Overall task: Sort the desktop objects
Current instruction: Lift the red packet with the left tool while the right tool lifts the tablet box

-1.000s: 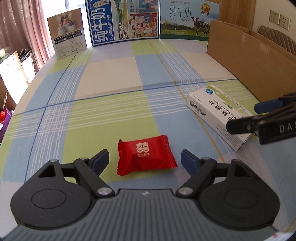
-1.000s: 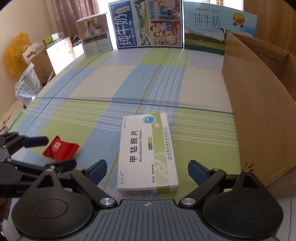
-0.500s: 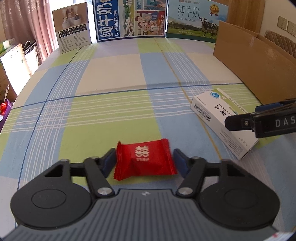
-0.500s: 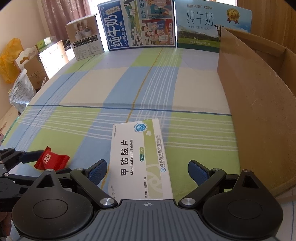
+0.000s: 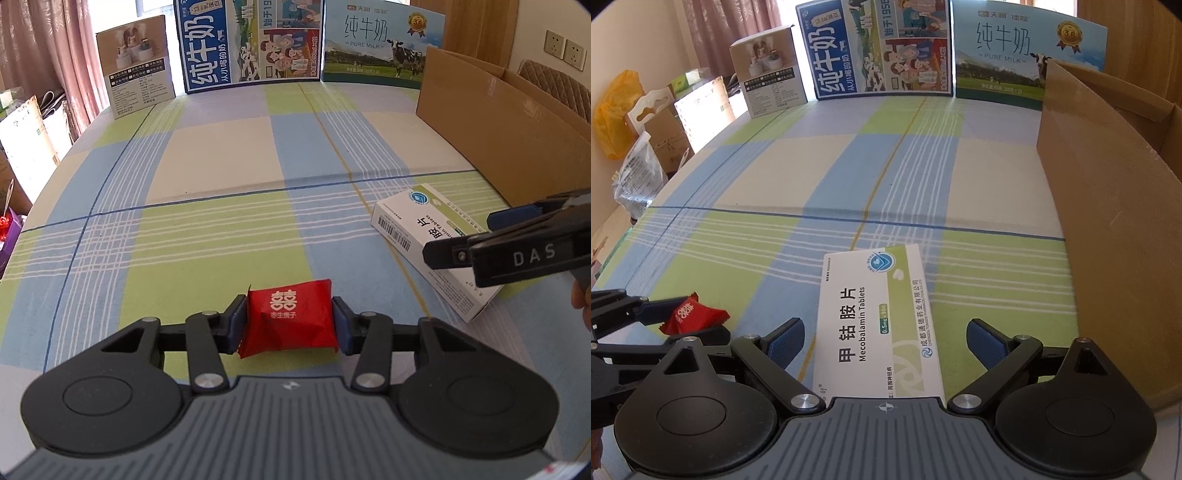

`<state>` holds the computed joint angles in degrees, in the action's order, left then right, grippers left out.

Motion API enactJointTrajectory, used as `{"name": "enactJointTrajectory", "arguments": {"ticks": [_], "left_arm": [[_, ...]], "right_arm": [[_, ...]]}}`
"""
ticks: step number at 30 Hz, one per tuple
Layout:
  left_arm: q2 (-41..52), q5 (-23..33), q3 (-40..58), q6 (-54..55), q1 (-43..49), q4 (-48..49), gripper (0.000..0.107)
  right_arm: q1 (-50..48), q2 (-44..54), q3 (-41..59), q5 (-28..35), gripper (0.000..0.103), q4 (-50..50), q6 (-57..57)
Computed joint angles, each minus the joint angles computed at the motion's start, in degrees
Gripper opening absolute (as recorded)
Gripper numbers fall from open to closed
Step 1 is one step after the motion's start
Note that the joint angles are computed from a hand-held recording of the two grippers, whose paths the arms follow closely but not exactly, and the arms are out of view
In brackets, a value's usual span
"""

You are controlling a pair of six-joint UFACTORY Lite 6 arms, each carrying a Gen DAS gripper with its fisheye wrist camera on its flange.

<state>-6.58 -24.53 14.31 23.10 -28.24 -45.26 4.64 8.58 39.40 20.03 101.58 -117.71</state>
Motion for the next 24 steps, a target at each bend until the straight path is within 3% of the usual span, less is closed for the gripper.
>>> {"name": "enactJointTrajectory", "arguments": {"ticks": [7,15,20,24], "left_arm": [[-1.3,1.0,-0.4,-0.7,1.0,0.9,0.042],[-1.9,2.0,-0.1,-2.8,1.6,3.4,0.042],[-2.6,2.5,-0.4,-3.4,1.9,4.2,0.042],[-3.5,2.5,-0.8,-2.5,1.9,3.1,0.042]], "right_arm": [[2.9,2.5,1.2,-2.3,0.091,5.3,-7.0],[3.9,3.6,1.3,-4.2,0.069,9.5,-12.0],[4.7,2.9,0.9,-5.2,0.068,9.4,-12.7],[5.0,-0.2,-1.7,-4.1,0.068,16.8,-20.2]]}}
